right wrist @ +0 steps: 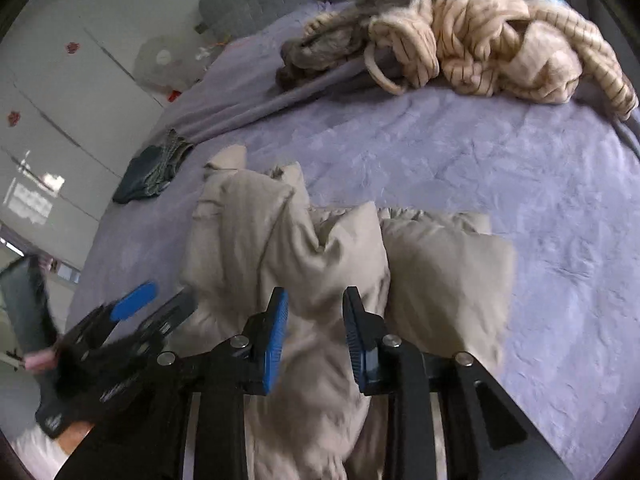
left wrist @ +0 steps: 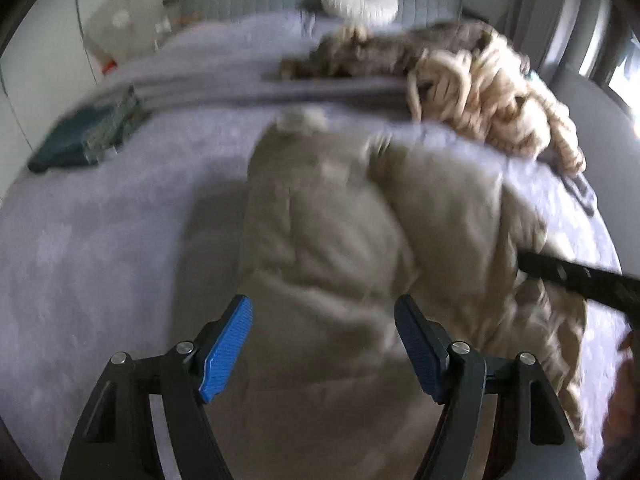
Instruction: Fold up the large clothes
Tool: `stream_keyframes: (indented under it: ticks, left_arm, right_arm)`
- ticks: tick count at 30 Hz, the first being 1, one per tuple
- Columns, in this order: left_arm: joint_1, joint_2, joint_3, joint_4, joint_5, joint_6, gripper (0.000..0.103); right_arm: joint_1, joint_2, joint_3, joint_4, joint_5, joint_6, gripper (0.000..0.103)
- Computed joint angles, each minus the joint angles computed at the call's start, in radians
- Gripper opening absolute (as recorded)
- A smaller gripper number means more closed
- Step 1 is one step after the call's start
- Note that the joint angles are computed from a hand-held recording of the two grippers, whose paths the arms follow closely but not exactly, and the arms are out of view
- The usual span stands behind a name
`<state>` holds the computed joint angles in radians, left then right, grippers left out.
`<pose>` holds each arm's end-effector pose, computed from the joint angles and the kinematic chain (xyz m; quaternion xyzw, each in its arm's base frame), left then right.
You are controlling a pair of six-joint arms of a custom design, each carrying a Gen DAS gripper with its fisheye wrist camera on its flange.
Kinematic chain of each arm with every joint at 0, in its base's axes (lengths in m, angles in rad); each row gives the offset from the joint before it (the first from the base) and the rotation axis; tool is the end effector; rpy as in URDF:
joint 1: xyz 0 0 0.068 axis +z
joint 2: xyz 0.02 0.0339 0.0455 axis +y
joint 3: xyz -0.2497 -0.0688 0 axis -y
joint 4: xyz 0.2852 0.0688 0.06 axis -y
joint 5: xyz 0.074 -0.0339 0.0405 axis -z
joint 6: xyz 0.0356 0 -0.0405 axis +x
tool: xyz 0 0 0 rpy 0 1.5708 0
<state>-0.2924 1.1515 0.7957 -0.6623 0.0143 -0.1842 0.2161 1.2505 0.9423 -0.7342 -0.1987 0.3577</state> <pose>0.2528 -0.0766 0.2052 0.0540 0.9605 -0.0711 0.2635 0.2781 0.0682 0.2271 0.0421 0.9600 0.1654 0.2221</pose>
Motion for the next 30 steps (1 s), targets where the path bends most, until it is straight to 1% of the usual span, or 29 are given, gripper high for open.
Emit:
stream_keyframes:
  ticks: [1,3,4,5,8,12,15,17,19,22,26,28,30]
  left_arm:
    - [0.006,0.017,-0.006,0.003,0.014,0.009,0.075]
    - [-0.012,0.029,-0.03,0.036,0.011,0.011,0.075]
    - [-0.029,0.034,-0.034,0.05,0.001,0.007,0.076]
    - [-0.048,0.042,-0.036,0.062,-0.012,0.0,0.079]
    - [-0.091,0.092,-0.023,0.09,-0.035,-0.031,0.079]
    - [-0.105,0.127,0.002,0.088,-0.043,-0.045,0.081]
    - [-0.104,0.131,0.023,0.055,-0.048,-0.04,0.081]
    - [-0.097,0.12,0.03,0.025,-0.048,-0.037,0.081]
    - [-0.09,0.104,0.036,-0.006,-0.045,-0.037,0.081]
    - [-0.085,0.058,0.037,-0.064,-0.046,-0.035,0.081]
    - [-0.091,-0.03,0.03,-0.15,-0.051,-0.03,0.081]
    - [-0.1,-0.089,0.027,-0.212,-0.055,-0.032,0.081]
    - [-0.111,-0.15,0.024,-0.273,-0.058,-0.037,0.081]
  right_arm:
    - [-0.003,0.035,0.0,0.013,0.024,0.012,0.031]
    - [-0.021,0.081,-0.011,0.041,0.032,0.025,0.031]
    - [-0.031,0.1,-0.02,0.055,0.03,0.024,0.031]
    - [-0.038,0.116,-0.027,0.071,0.024,0.022,0.029]
    - [-0.073,0.155,-0.046,0.113,-0.009,-0.003,0.028]
    - [-0.105,0.194,-0.048,0.143,-0.044,-0.025,0.027]
    - [-0.101,0.17,-0.058,0.131,-0.045,-0.011,0.028]
    - [-0.096,0.137,-0.058,0.096,-0.044,-0.003,0.028]
    - [-0.091,0.107,-0.051,0.051,-0.046,-0.001,0.03]
    - [-0.076,0.055,-0.04,-0.019,-0.025,0.002,0.031]
    - [-0.065,-0.071,-0.057,-0.13,-0.019,0.008,0.032]
    - [-0.048,-0.142,-0.068,-0.189,-0.01,0.014,0.034]
    - [-0.024,-0.219,-0.08,-0.258,0.006,0.027,0.042]
